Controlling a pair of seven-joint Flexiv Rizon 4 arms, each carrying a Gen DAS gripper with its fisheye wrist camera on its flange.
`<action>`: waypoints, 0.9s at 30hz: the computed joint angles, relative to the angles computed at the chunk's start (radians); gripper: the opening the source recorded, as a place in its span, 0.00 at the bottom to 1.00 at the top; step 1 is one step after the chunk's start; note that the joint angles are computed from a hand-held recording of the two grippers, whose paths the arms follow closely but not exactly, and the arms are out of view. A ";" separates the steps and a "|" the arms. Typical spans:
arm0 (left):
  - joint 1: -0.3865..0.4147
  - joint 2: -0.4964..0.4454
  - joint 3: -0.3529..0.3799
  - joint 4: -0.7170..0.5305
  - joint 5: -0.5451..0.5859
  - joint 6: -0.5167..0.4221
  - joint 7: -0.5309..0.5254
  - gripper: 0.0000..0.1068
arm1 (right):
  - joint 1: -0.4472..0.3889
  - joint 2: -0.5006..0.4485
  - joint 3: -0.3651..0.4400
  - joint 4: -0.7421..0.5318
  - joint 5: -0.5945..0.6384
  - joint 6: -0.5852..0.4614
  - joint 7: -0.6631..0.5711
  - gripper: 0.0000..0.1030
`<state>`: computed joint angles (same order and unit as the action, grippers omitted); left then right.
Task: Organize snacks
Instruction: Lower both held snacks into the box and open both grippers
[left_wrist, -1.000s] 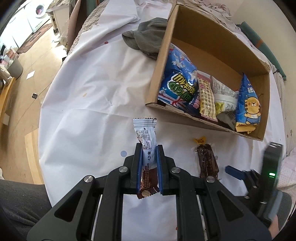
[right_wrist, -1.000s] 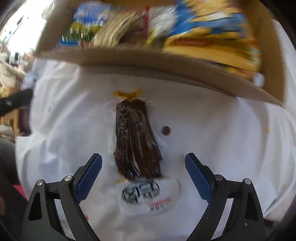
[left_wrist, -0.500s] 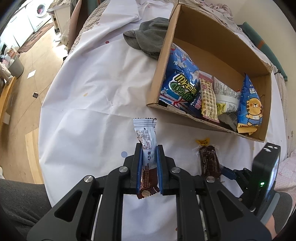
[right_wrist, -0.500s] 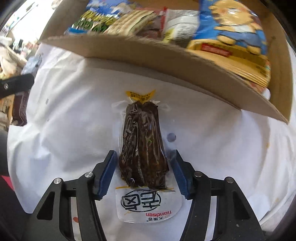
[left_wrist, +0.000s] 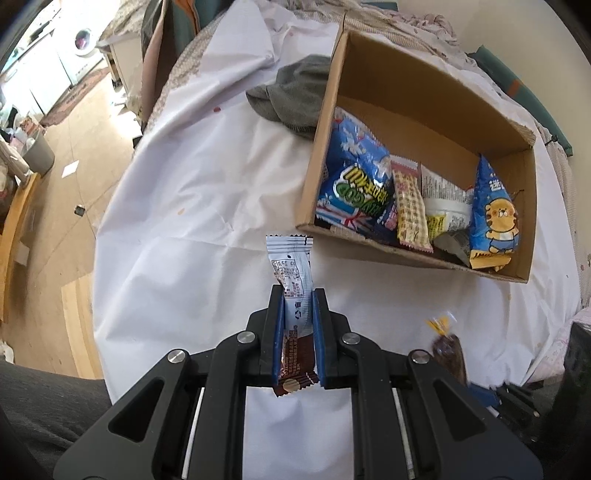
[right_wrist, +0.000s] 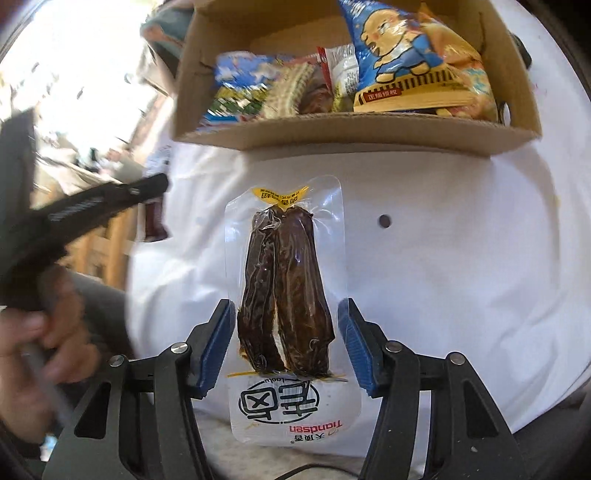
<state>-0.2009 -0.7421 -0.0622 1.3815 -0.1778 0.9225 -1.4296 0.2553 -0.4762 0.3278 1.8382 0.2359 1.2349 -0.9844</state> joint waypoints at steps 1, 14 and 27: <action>0.000 0.005 0.000 0.006 0.001 0.014 0.002 0.11 | -0.023 0.006 0.026 0.006 0.039 0.030 -0.024 0.58; 0.007 0.012 -0.025 -0.073 -0.029 0.031 0.077 0.11 | -0.006 0.073 -0.024 0.091 0.043 0.357 0.024 0.58; -0.051 -0.152 -0.017 -0.388 0.004 -0.106 0.104 0.11 | -0.018 0.009 -0.191 -0.010 -0.218 0.268 0.210 0.58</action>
